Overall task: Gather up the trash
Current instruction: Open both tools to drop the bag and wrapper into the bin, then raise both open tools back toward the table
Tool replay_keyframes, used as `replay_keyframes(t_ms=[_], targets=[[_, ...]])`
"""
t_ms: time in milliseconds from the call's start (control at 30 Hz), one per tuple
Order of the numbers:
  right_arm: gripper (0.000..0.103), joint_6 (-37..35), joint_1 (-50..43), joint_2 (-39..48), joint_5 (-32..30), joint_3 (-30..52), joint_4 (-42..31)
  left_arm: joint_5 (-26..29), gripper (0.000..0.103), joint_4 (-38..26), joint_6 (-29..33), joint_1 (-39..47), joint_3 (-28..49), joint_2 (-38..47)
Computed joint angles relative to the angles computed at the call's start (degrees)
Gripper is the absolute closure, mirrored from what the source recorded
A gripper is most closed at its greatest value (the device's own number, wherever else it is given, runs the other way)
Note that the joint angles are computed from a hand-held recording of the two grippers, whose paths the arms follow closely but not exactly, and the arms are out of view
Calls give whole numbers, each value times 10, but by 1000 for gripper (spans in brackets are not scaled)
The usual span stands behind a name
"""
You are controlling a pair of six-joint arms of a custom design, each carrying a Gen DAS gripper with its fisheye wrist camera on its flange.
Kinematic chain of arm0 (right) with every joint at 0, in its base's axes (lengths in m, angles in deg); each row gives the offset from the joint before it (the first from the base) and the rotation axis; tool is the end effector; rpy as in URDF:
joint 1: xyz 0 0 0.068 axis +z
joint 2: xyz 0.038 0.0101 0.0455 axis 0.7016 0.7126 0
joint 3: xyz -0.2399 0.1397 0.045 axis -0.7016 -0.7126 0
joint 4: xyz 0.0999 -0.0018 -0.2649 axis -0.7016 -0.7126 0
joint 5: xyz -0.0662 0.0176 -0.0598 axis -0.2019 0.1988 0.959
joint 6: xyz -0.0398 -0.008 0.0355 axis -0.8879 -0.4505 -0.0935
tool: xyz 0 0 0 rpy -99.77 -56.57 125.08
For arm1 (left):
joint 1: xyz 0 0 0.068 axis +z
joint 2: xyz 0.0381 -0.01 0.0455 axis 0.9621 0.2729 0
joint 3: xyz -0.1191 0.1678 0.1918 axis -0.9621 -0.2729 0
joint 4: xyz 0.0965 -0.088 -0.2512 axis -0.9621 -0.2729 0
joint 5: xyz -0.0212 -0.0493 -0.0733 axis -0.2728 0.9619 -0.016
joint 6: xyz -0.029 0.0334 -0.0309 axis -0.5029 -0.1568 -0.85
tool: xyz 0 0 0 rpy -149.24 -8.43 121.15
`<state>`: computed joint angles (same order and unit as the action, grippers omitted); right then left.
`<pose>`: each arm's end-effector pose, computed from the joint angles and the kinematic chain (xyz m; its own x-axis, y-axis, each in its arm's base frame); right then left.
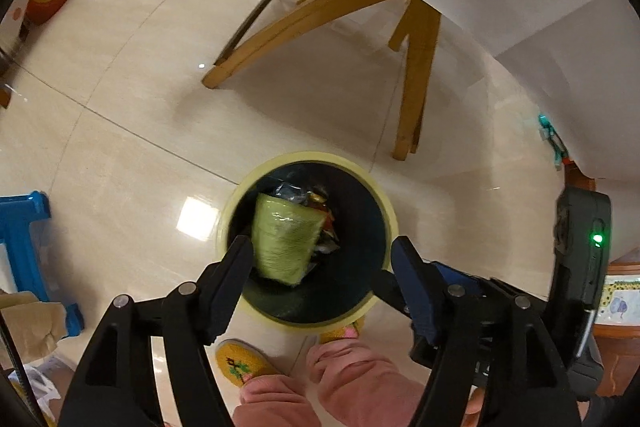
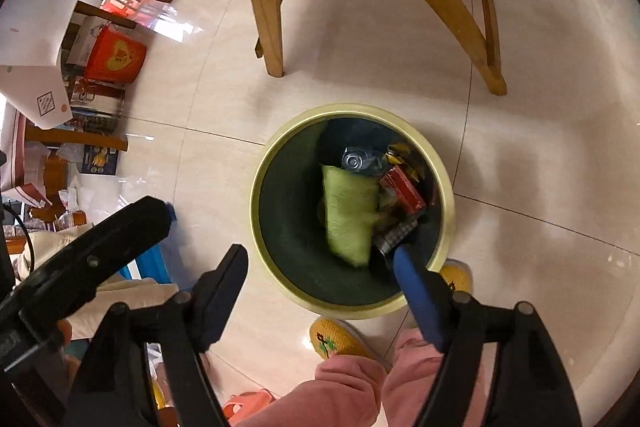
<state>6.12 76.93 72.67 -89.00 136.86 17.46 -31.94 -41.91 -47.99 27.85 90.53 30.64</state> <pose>0.2204 0.1530 0.2268 -0.9846 -0.1745 -0.0050 -0.1657 0.9253 0.3410 0.1792 -0.1874 0.2437 -0.9264 -0.3515 -0.1348 -0.3013 0.9069 -0.2945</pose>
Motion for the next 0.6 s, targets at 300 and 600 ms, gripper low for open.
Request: replay_keyframes(t_ms=[300, 600], targets=[[27, -2, 10, -27, 8, 66, -83, -25, 33, -112, -28, -7, 65, -40], [27, 1, 17, -30, 22, 257, -243, -69, 30, -320, -35, -57, 277, -13]])
